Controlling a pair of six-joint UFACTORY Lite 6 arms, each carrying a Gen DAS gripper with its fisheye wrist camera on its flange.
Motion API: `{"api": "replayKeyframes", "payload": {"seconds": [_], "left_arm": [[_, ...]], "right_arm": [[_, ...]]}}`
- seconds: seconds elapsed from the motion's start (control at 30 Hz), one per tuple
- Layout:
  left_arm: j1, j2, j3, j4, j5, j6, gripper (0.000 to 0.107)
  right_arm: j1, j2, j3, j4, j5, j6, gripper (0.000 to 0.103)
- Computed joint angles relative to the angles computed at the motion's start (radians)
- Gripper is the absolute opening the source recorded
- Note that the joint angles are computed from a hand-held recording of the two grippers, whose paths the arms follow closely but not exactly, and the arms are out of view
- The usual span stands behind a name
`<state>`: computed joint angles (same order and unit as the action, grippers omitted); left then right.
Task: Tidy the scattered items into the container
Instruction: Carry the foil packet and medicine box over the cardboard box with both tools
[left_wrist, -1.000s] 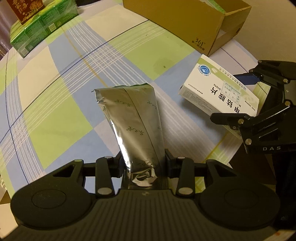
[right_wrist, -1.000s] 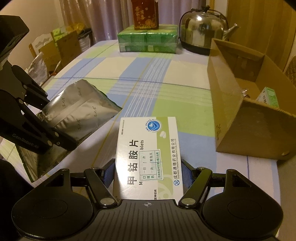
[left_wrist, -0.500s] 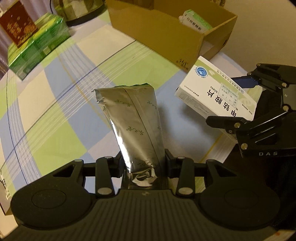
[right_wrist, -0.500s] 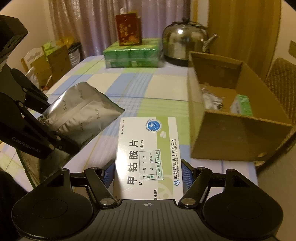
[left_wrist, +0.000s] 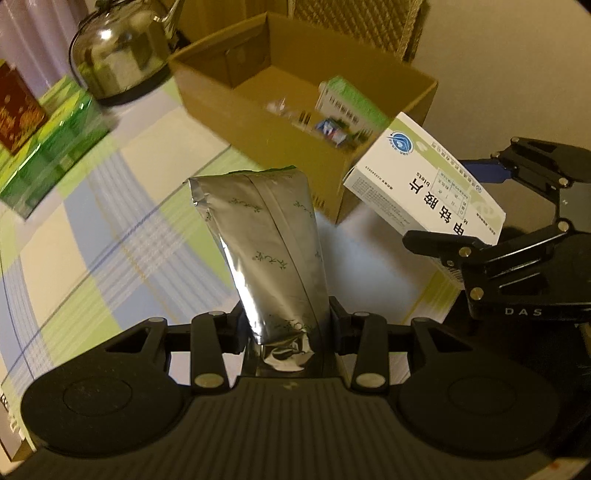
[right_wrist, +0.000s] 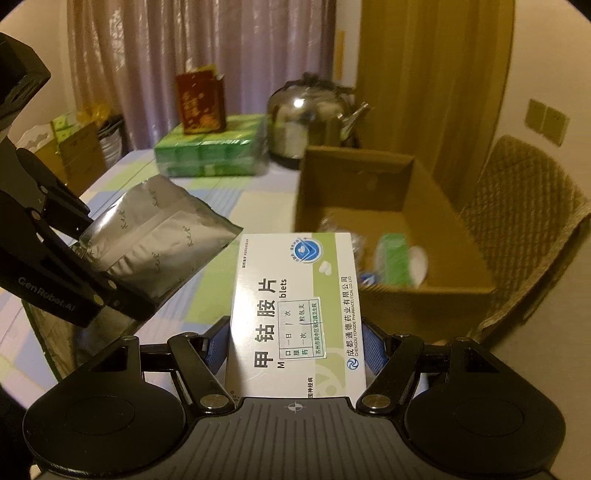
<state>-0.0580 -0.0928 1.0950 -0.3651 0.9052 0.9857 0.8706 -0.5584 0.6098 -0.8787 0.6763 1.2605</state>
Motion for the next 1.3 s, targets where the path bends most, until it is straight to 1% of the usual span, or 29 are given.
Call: {"api": "replayKeyframes", "payload": {"seconds": [0.2, 0.4, 0.47, 0.6, 0.77, 0.83, 1.07, 1.2, 1.3], "left_arm": [[-0.11, 0.079, 0.146, -0.003, 0.024, -0.108, 0.036], [-0.19, 0.18, 0.301, -0.024, 0.051, -0.21, 0.036], [-0.213, 0.226, 0.363, -0.025, 0.061, -0.243, 0.036], [-0.249, 0.33, 0.494, -0.029, 0.073, -0.305, 0.036], [-0.279, 0.469, 0.664, -0.057, 0.089, -0.4, 0.036], [-0.292, 0.524, 0.731, -0.062, 0.094, -0.442, 0.036], [-0.334, 0.717, 0.987, -0.049, 0.127, -0.554, 0.036], [-0.34, 0.871, 1.207, -0.042, 0.175, -0.634, 0.036], [-0.344, 0.986, 1.376, -0.02, 0.211, -0.697, 0.036]], "right_arm": [[-0.2, -0.022, 0.043, 0.114, -0.081, -0.235, 0.068], [-0.419, -0.012, 0.082, 0.281, -0.179, -0.513, 0.068], [-0.499, -0.012, 0.09, 0.361, -0.205, -0.629, 0.068], [-0.66, 0.02, 0.123, 0.577, -0.263, -0.898, 0.068], [-0.787, 0.122, 0.192, 0.773, -0.32, -1.147, 0.068], [-0.814, 0.169, 0.223, 0.817, -0.338, -1.207, 0.068], [-0.853, 0.32, 0.316, 0.811, -0.394, -1.23, 0.068], [-0.871, 0.395, 0.366, 0.822, -0.407, -1.248, 0.068], [-0.885, 0.45, 0.401, 0.867, -0.418, -1.297, 0.068]]}}
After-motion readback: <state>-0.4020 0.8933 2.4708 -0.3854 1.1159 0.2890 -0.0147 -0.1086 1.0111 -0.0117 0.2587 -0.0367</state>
